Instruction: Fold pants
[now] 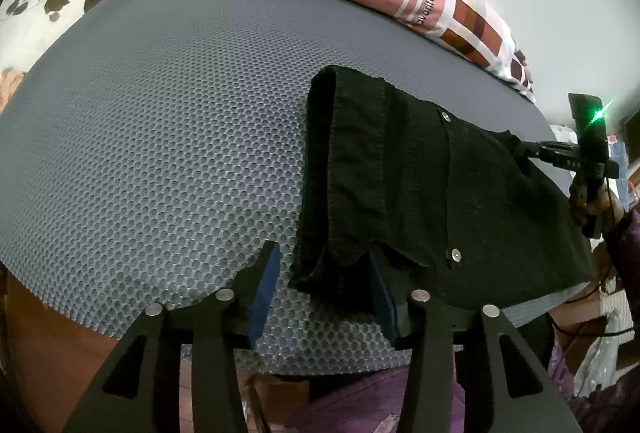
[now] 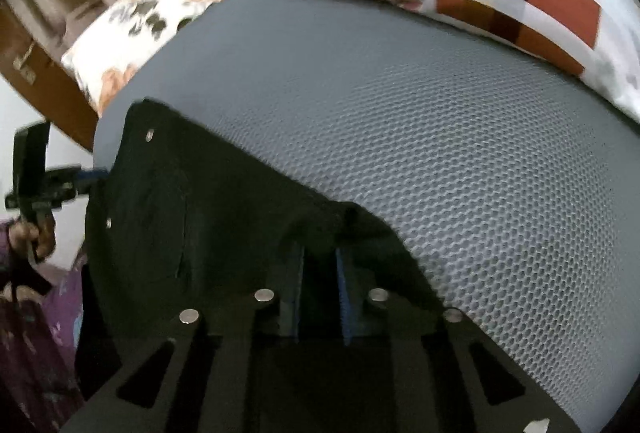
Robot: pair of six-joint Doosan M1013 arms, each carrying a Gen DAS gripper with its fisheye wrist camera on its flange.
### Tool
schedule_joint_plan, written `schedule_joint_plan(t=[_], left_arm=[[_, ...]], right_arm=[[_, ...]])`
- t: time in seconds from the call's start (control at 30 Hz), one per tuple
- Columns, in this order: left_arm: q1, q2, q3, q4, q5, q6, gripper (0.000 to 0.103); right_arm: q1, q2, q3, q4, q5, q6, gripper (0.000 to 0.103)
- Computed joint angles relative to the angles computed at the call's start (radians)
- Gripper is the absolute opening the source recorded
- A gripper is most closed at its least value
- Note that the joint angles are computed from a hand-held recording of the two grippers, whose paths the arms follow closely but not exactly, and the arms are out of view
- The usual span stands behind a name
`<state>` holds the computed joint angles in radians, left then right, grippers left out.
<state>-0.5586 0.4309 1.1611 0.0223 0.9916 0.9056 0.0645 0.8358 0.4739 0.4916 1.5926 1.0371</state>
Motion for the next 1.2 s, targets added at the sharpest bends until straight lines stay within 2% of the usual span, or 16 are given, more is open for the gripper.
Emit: schedule_joint_plan(t=[0.2,0.33,0.47,0.63,0.73,0.8,0.9,0.97,1.03,1.07,1.1,1.13,1.2], left_arm=[[-0.005,0.006,-0.013,0.034,0.017,-0.02,0.052],[-0.007,0.004,-0.015,0.047,0.023,-0.027,0.054],[-0.017,0.004,-0.026,0.083,0.038,-0.044,0.054],[-0.048,0.0,-0.052,0.205,0.043,-0.11,0.054],[-0.069,-0.008,-0.058,0.273,-0.006,-0.101,0.054],[-0.076,-0.005,-0.069,0.253,-0.045,-0.028,0.054],[-0.088,0.018,-0.103,0.257,-0.034,0.049,0.054],[-0.073,0.033,-0.119,0.18,-0.058,0.101,0.054],[-0.052,0.056,-0.142,0.041,-0.09,0.205,0.054],[-0.047,0.086,-0.178,0.025,-0.043,0.256,0.054],[-0.047,0.116,-0.216,0.062,0.023,0.261,0.054],[-0.041,0.132,-0.229,0.06,0.047,0.267,0.054],[-0.014,0.134,-0.207,-0.001,0.012,0.266,0.054]], right_arm=[[0.0,-0.042,0.098,-0.02,-0.191,0.097,0.005],[-0.009,-0.036,0.103,0.005,-0.231,0.176,0.004],[-0.02,-0.052,0.153,0.06,-0.264,0.179,0.004],[-0.017,-0.095,0.238,0.058,-0.349,0.162,0.004],[-0.012,-0.105,0.255,0.043,-0.376,0.175,0.003],[-0.008,-0.107,0.258,0.032,-0.388,0.177,0.003],[-0.005,-0.112,0.267,0.016,-0.404,0.183,0.003],[-0.005,-0.112,0.267,0.016,-0.408,0.192,0.003],[-0.007,-0.107,0.26,0.023,-0.406,0.196,0.004],[-0.008,-0.107,0.262,0.024,-0.409,0.201,0.008],[-0.009,-0.106,0.261,0.02,-0.413,0.217,0.008],[-0.011,-0.106,0.26,0.026,-0.41,0.219,0.008],[-0.011,-0.108,0.264,0.025,-0.414,0.219,0.008]])
